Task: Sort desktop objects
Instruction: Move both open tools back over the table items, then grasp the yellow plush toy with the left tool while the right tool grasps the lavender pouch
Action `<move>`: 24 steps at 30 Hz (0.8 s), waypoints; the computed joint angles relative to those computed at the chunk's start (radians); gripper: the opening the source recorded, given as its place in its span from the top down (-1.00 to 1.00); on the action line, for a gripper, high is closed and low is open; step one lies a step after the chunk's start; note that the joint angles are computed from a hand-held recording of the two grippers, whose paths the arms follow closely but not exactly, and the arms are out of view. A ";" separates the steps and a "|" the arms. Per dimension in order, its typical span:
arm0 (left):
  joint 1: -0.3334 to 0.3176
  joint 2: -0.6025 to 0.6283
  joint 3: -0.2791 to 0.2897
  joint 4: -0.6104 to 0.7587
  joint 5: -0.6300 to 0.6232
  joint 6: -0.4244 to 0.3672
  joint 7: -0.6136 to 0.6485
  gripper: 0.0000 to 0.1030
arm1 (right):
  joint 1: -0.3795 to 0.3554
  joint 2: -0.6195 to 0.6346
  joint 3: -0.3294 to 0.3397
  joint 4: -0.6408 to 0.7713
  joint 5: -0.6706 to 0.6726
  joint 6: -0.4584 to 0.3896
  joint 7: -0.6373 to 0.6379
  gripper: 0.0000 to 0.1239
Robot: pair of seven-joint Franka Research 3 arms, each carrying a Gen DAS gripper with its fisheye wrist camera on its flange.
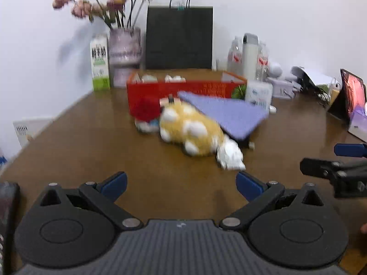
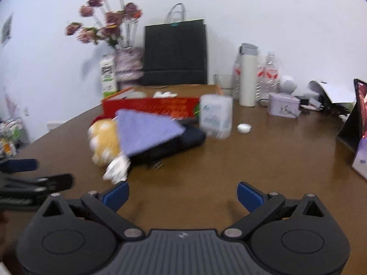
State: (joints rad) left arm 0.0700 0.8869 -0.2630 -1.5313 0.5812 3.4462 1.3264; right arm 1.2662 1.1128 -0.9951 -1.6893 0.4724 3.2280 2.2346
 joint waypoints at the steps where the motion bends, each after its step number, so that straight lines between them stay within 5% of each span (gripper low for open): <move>1: 0.043 0.012 -0.052 0.003 0.029 -0.015 0.002 -1.00 | 0.010 0.001 0.006 -0.020 0.008 0.035 0.004 -0.63; 3: 0.099 0.036 -0.119 0.015 0.062 -0.022 -0.004 -1.00 | 0.017 0.009 0.003 -0.017 0.036 0.035 -0.010 -0.64; 5: 0.083 0.026 -0.095 0.008 0.019 -0.029 -0.027 -1.00 | 0.010 0.004 0.006 -0.009 0.039 0.003 -0.021 -0.64; 7: 0.129 0.046 -0.156 0.016 0.051 -0.047 -0.025 -1.00 | -0.020 -0.017 0.027 0.019 0.015 -0.041 -0.018 -0.64; 9: 0.104 0.031 -0.127 0.010 0.029 -0.058 -0.031 -1.00 | -0.038 -0.026 0.036 0.038 -0.009 -0.081 0.006 -0.64; 15: 0.137 0.060 -0.200 0.053 0.013 -0.146 0.056 -1.00 | -0.134 -0.109 0.145 0.037 -0.097 -0.003 -0.030 -0.62; 19: 0.145 0.108 -0.251 0.127 0.013 -0.167 0.169 -1.00 | -0.177 -0.084 0.145 0.115 -0.092 0.003 -0.070 -0.51; 21: 0.164 0.167 -0.325 0.206 0.014 -0.213 0.248 -1.00 | -0.274 -0.100 0.236 0.182 -0.100 0.012 -0.095 -0.49; 24: 0.188 0.294 -0.495 0.382 -0.042 -0.369 0.371 -1.00 | -0.500 -0.101 0.468 0.347 -0.123 -0.013 -0.143 -0.24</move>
State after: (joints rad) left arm 0.2580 1.1810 -0.7577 -1.1491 0.5393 3.0776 1.6974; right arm 0.7664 1.0116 -0.5274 -1.3421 0.3489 3.2151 2.0912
